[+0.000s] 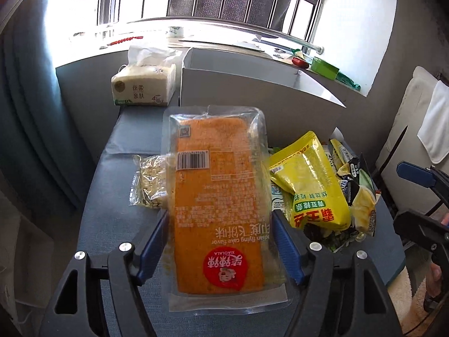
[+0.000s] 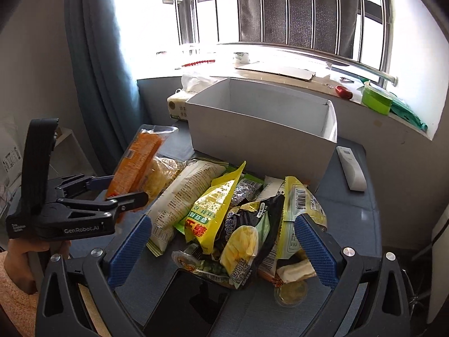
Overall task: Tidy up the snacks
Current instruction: 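Grasp the orange cake pack with the left gripper while the right gripper grasps the yellow chip bag, then carry the orange pack and yellow bag into the white box and release both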
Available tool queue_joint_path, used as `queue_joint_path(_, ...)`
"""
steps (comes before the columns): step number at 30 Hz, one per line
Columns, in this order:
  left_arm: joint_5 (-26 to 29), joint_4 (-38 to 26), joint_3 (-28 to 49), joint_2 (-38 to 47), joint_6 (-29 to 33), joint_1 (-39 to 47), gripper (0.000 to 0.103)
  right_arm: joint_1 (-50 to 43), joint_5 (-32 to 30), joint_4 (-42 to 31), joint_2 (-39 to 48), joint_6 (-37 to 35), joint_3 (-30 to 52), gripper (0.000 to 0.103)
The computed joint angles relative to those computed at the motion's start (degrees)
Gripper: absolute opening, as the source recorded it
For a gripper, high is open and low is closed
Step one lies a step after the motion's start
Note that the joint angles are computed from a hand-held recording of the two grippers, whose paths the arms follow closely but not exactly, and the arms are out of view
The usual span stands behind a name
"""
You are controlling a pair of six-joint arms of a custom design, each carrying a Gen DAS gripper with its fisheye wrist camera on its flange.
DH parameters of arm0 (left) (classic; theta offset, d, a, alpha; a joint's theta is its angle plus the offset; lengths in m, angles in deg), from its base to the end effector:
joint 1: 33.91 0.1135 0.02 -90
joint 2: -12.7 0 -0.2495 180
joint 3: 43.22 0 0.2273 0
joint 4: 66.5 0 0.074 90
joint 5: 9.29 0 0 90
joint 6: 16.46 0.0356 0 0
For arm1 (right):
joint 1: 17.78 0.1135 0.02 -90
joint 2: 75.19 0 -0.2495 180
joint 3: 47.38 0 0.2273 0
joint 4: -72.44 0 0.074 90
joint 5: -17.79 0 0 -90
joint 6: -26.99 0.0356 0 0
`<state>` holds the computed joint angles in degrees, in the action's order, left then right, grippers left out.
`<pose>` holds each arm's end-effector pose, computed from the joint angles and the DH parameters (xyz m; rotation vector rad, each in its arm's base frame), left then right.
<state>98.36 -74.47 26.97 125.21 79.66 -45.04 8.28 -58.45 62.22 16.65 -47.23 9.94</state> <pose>0.3438 -0.0786 0.1079 0.4995 2.3841 -0.4156 0.2664 0.1209 0.1576 -0.0917 2.3233 0.0839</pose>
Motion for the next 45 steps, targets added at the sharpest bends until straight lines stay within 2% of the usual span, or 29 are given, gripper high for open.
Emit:
queue_joint_path(2, 0.0, -0.1, 0.6, 1.1, 0.3, 0.1, 0.076, 0.7, 0.4, -0.4, 0.9, -0.2, 0.1, 0.103)
queue_joint_path(3, 0.2, 0.3, 0.5, 1.4, 0.6, 0.2, 0.071, 1.0, 0.8, -0.6, 1.3, -0.2, 0.3, 0.103)
queue_joint_path(4, -0.3, 0.7, 0.3, 1.5, 1.1, 0.2, 0.046, 1.3, 1.0, -0.7, 1.5, 0.0, 0.2, 0.103)
queue_joint_path(5, -1.1, 0.2, 0.8, 1.9, 1.4, 0.2, 0.013, 1.5, 0.9, -0.6, 1.6, 0.1, 0.0, 0.103)
queue_joint_path(7, 0.0, -3.7, 3.3, 3.2, 1.6, 1.1, 0.005, 1.6, 0.5, -0.5, 1.4, 0.7, -0.5, 0.103)
queue_joint_path(9, 1.4, -4.3, 3.1, 3.3, 2.0, 2.0, 0.005, 1.7, 0.3, -0.7, 1.5, 0.8, -0.5, 0.103)
queue_joint_path(10, 1.8, -3.1, 1.9, 2.8, 1.4, 2.4, 0.01, 1.9, 0.7, -0.9, 1.5, 0.7, -0.3, 0.103)
queue_joint_path(12, 3.6, -2.0, 0.3, 1.7, 0.6, 3.2, 0.041, 2.2, 1.1, -0.6, 1.4, 0.6, -0.7, 0.103)
queue_joint_path(13, 3.4, -1.7, -0.4, 1.1, 0.1, 3.1, 0.073, 2.2, 1.0, -0.5, 1.3, 0.9, -0.9, 0.103)
queue_joint_path(14, 2.3, -1.0, -1.2, 0.4, -0.5, 2.6, 0.094, 2.2, 0.9, -0.4, 1.4, 1.3, -1.0, 0.103)
queue_joint_path(15, 1.7, 0.6, -2.2, -0.2, -0.7, 1.9, 0.098, 2.2, 0.4, -0.2, 1.5, 1.6, -1.1, 0.103)
queue_joint_path(18, -1.8, 0.6, -1.3, -0.4, -1.4, -1.7, 0.098, 2.8, 0.3, 0.3, 1.2, 2.5, -1.8, 0.103)
queue_joint_path(21, -9.1, -1.9, 2.1, 1.9, -0.7, -7.3, 0.098, 3.8, 1.5, 0.5, 0.4, 3.1, -2.9, 0.103)
queue_joint_path(24, -16.1, -1.9, 3.2, 4.0, 0.6, -12.0, 0.098, 4.6, 3.2, 0.2, -1.4, 4.3, -4.8, 0.103)
queue_joint_path(25, -16.9, -1.3, 3.1, 4.5, 1.1, -12.8, 0.091, 4.8, 3.5, 0.1, -2.0, 4.6, -5.5, 0.103)
queue_joint_path(26, -16.2, -0.3, 2.4, 4.4, 1.3, -13.0, 0.07, 4.8, 3.7, 0.1, -2.7, 4.8, -6.2, 0.103)
queue_joint_path(27, -15.8, -0.3, 2.2, 4.1, 0.7, -12.8, 0.062, 4.7, 3.7, 0.0, -3.3, 5.0, -6.8, 0.103)
queue_joint_path(28, -15.6, -1.0, 2.2, 3.7, -0.1, -12.5, 0.059, 4.6, 3.8, -0.1, -3.8, 5.2, -7.3, 0.103)
queue_joint_path(33, -11.9, 0.2, -1.8, -0.7, 0.1, -9.9, 0.058, 3.6, 3.2, 0.3, -4.9, 5.7, -8.5, 0.103)
queue_joint_path(38, -5.4, 4.0, -10.3, -9.3, 0.0, -4.5, 0.058, 2.3, 1.7, 0.0, -2.1, 4.2, -5.2, 0.103)
queue_joint_path(41, -0.1, 5.8, -15.5, -15.2, -1.3, 0.3, 0.058, 1.2, 0.7, -1.4, 2.9, 1.5, 1.0, 0.103)
queue_joint_path(45, 4.3, 6.8, -19.4, -20.7, -1.2, 5.5, 0.058, -0.8, 0.0, -6.9, 13.9, -2.7, 14.8, 0.103)
